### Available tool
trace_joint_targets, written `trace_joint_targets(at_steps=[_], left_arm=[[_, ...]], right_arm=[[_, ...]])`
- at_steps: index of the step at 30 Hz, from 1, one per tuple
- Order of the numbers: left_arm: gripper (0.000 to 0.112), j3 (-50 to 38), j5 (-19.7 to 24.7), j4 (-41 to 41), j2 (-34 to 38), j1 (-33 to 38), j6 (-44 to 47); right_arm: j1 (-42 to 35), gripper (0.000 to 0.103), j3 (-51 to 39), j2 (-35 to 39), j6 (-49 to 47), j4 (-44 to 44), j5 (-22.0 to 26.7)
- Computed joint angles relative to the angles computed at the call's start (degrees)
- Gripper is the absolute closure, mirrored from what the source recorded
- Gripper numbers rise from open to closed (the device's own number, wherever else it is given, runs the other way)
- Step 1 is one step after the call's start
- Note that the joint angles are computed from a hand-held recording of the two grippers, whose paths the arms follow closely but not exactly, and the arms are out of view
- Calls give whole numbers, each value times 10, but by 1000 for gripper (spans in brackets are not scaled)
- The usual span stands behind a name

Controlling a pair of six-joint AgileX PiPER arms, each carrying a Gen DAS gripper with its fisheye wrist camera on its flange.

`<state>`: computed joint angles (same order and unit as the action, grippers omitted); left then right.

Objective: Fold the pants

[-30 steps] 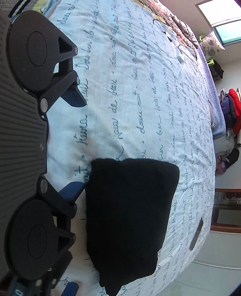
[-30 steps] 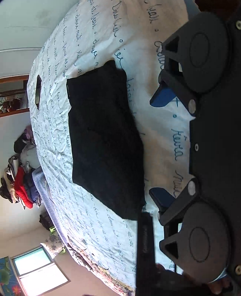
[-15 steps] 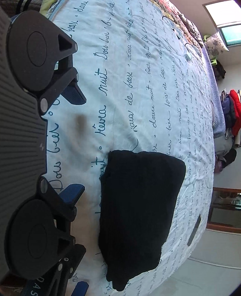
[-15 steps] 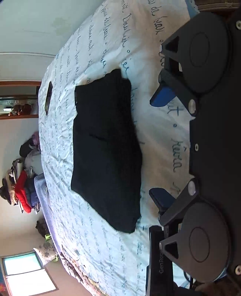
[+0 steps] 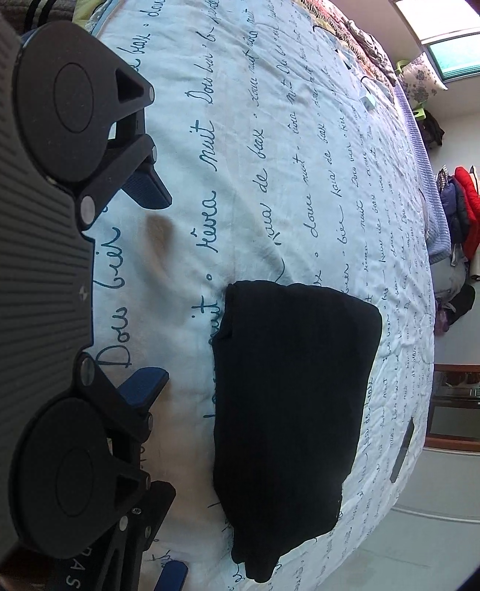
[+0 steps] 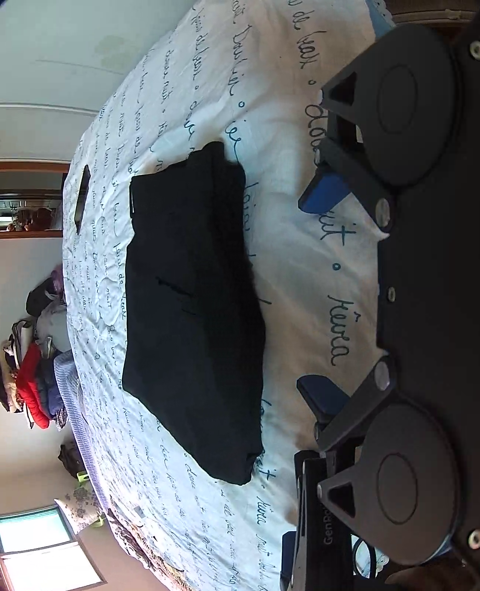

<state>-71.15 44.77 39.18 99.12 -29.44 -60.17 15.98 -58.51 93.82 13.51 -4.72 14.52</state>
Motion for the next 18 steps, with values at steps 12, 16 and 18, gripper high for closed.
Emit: trace_joint_targets(at_steps=[12, 16, 18], left_arm=[[18, -3, 1, -23, 3, 17, 4], [17, -4, 4, -16, 5, 14, 2], [17, -5, 4, -17, 8, 14, 4]], right_arm=[[-15, 8, -9, 13, 17, -25, 5], [-12, 8, -8, 15, 11, -24, 5], [-10, 8, -9, 18, 19, -30, 4]])
